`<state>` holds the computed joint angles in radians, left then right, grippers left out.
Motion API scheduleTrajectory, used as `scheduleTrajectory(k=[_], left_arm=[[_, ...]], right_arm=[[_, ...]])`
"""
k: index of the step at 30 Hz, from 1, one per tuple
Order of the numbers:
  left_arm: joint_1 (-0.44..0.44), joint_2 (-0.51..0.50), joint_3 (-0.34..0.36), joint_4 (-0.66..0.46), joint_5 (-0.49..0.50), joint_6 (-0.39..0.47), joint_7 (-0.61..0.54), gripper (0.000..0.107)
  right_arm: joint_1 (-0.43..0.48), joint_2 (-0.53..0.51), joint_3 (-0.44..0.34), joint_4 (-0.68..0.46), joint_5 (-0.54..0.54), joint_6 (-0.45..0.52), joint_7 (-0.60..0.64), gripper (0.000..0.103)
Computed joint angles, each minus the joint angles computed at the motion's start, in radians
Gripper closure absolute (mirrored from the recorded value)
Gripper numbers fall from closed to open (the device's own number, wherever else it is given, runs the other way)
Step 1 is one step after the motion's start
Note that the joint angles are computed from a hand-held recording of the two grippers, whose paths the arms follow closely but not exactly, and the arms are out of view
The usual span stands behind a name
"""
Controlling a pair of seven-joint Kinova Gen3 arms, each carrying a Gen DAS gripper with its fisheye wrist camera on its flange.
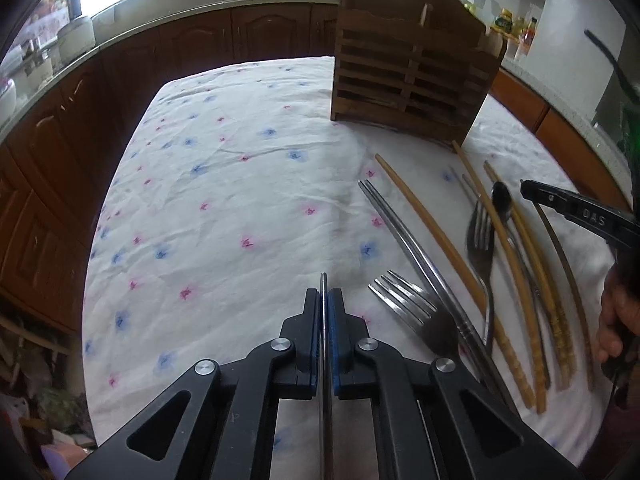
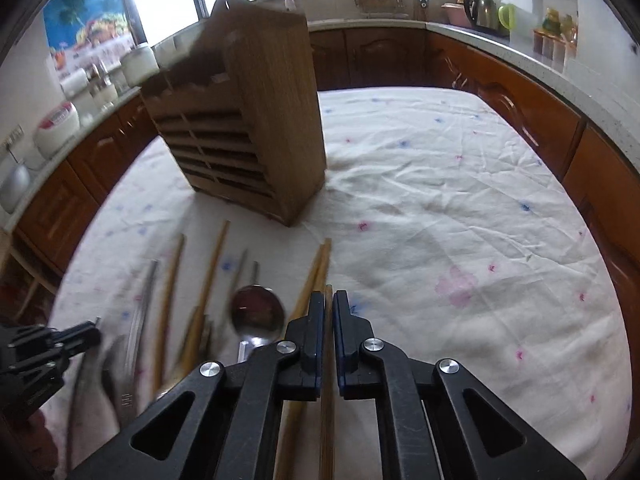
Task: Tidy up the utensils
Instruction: 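Grasp a steel chopstick with the left tool while the right tool grasps a wooden chopstick, then lift both chopsticks and carry them toward the wooden utensil holder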
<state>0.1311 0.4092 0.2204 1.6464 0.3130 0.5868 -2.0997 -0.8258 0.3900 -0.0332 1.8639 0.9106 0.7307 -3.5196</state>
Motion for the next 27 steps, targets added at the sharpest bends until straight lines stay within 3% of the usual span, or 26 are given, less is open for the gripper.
scheduleTrajectory(k=[5,11,19,27], left_arm=[[-0.114,-0.046,0.058,0.023,0.139,0.041,-0.129,0.105],[-0.19,-0.135,0.057,0.072,0.32,0.088,-0.306,0.105],[-0.253,-0.247,-0.013,0.135,0.556,0.186,-0.528,0.105],[-0.229,-0.308,-0.121,0.168,0.692,0.25,-0.645,0.105]], right_arm=[[-0.038,-0.056,-0.013,0.025,0.078,0.032,-0.094,0.099],[-0.048,-0.104,-0.068,0.031,0.163,0.093,-0.169,0.099],[-0.067,-0.148,-0.136,0.003,0.235,0.218,-0.191,0.099],[-0.09,-0.171,-0.181,-0.021,0.304,0.347,-0.215,0.099]])
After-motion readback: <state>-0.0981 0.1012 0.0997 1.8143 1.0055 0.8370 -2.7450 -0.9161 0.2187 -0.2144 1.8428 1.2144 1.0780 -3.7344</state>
